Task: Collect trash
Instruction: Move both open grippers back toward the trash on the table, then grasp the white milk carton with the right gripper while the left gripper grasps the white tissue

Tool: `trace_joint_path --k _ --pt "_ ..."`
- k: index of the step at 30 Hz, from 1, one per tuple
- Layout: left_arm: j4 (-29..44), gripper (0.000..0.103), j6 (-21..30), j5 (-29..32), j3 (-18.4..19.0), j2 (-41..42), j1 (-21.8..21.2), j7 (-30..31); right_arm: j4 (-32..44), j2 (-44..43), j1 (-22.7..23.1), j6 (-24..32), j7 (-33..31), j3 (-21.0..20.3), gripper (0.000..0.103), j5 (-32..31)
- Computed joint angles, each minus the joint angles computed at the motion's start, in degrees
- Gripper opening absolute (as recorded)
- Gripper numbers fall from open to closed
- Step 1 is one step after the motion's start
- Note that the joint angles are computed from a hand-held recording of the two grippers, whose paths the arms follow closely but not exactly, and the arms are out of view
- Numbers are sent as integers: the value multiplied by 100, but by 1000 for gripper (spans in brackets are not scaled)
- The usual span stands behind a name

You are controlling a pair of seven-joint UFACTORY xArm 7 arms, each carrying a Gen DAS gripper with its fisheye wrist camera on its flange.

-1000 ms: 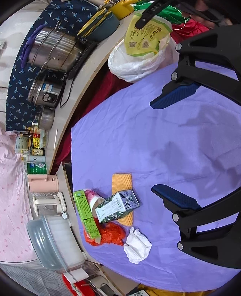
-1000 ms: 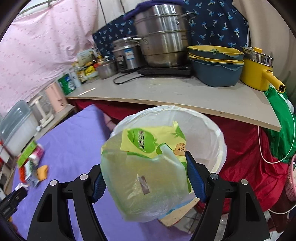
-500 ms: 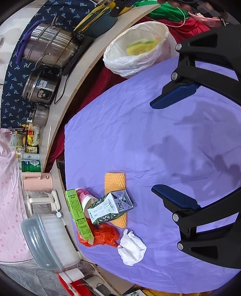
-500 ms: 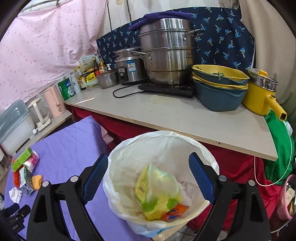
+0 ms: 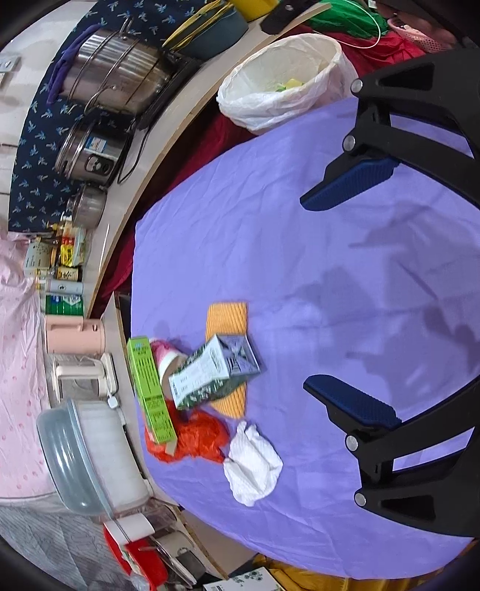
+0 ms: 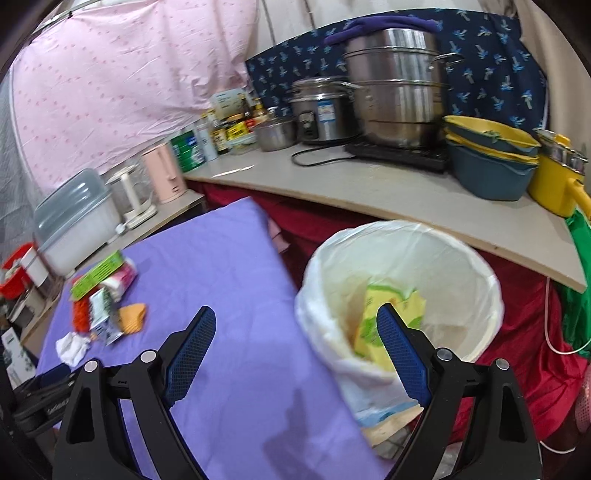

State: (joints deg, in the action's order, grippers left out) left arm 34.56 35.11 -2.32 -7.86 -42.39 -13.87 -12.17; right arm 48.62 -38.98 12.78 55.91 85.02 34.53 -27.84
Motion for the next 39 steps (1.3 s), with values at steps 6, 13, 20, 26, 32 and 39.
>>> trace_joint_path --k 6,13,20,26,32,39 --pt "-210 89 36 100 300 -176 305 178 501 901 -25 -301 420 472 85 -249" --pt "-219 91 96 57 752 -44 767 560 1401 2439 63 -474 1012 837 85 -1127" --pt "28 91 -22 -43 1115 425 1134 1053 2612 4072 495 -291 1154 841 85 -2241" --pt "334 93 -75 -295 1327 1010 1321 1421 3825 5357 1153 -162 758 423 85 -2839" --pt "729 93 -157 -558 1377 1700 1424 1668 4726 6156 1632 -183 116 -85 85 -2937" --pt "1175 93 -200 -879 1340 2425 1472 1869 5297 6679 1916 -329 -328 -627 85 -2603"
